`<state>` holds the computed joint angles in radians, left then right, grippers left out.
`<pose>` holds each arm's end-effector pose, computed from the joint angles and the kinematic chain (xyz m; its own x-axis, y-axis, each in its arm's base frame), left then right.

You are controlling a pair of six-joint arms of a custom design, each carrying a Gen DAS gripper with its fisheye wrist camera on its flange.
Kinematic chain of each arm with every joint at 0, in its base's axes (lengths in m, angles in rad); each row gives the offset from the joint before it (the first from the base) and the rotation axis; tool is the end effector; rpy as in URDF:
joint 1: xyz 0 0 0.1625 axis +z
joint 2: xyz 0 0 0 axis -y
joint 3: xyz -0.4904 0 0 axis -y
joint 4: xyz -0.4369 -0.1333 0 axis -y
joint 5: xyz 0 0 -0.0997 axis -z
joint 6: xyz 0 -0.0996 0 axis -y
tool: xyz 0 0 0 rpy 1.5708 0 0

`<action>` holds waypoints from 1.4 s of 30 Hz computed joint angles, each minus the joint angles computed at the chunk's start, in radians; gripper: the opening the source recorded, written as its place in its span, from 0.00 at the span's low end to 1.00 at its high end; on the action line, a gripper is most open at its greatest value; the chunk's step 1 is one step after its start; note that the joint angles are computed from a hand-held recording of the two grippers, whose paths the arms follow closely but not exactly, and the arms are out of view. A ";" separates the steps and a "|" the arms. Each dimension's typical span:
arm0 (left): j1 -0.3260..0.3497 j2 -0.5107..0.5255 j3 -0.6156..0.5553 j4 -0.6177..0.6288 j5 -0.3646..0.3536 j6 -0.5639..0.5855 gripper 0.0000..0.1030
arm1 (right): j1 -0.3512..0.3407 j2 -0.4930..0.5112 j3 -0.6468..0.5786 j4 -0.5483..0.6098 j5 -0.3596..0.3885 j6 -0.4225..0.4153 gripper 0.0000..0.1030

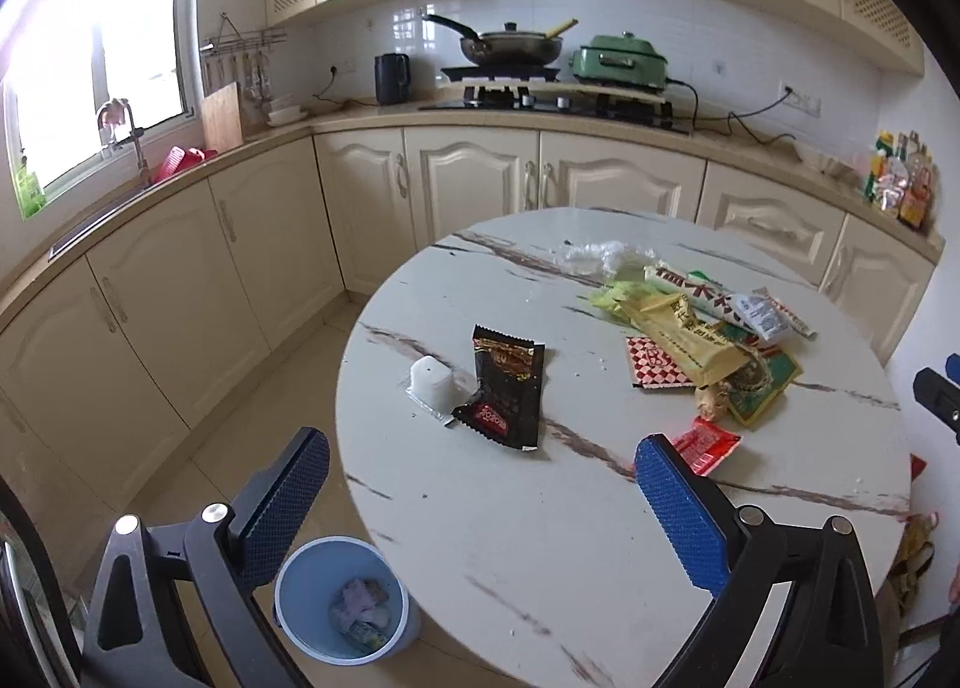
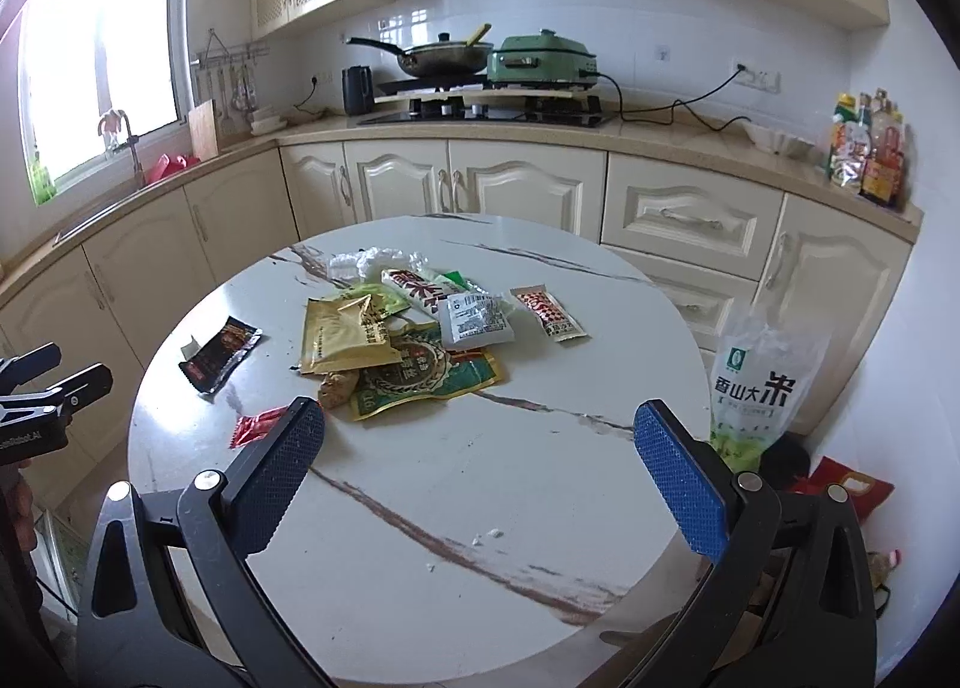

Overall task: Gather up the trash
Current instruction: 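Move both tools toward the black snack wrapper on the table, then close the left gripper on the black wrapper while the right gripper grasps the white barcode packet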

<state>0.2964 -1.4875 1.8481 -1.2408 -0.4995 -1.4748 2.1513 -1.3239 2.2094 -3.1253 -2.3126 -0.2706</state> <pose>-0.4100 -0.3560 0.3968 -0.6960 -0.1646 -0.6989 0.4637 0.6401 -0.6125 0.3405 -0.3987 0.3040 -0.7005 -0.2273 0.6765 -0.6408 0.6176 -0.4560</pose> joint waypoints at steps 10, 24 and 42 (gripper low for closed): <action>0.272 0.067 -0.041 -0.516 0.000 0.559 0.72 | -0.094 0.094 -0.085 0.034 0.054 -0.067 1.00; 0.330 0.067 0.010 -0.852 -0.020 0.831 0.68 | -0.149 0.112 -0.108 0.043 0.120 -0.083 1.00; 0.287 0.012 0.062 -0.735 -0.110 0.699 0.45 | -0.168 0.088 -0.085 0.055 0.136 -0.069 1.00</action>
